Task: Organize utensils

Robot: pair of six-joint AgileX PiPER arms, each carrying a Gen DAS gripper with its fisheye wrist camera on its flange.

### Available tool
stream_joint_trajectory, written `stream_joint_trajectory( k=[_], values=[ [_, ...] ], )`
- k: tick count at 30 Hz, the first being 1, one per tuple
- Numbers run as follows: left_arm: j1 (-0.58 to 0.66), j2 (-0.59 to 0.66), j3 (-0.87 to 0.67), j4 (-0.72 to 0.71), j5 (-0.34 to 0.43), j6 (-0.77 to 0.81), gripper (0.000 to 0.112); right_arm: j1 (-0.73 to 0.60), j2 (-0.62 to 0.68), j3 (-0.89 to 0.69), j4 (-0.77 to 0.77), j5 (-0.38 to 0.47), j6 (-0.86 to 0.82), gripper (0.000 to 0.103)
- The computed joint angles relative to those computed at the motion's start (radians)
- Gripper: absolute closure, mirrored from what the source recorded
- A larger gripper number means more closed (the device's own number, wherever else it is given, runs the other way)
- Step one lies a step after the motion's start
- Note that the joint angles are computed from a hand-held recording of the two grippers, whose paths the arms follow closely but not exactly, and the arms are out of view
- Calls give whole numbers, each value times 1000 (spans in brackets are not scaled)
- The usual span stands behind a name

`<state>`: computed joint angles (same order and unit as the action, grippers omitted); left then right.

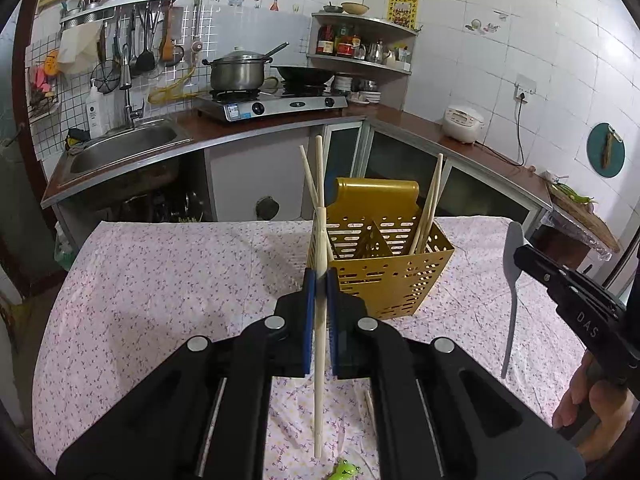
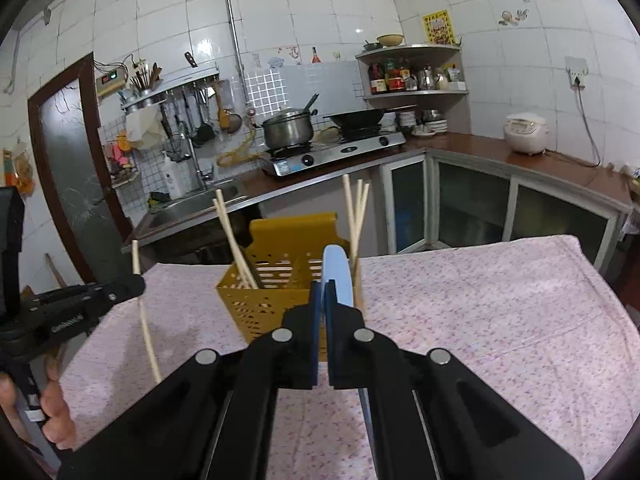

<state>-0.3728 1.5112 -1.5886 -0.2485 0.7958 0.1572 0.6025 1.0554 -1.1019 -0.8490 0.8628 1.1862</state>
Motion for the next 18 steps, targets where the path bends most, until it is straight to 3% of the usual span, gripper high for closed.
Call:
stream_joint_trajectory(
  k=[8,18],
  values=[
    [12,3,-18,-26,13,24,107,-69,-11,3,89,-106,-52,101],
    [4,25,-47,-37,20,37,108,-136,-14,15,154,-174,-103,100]
  ],
)
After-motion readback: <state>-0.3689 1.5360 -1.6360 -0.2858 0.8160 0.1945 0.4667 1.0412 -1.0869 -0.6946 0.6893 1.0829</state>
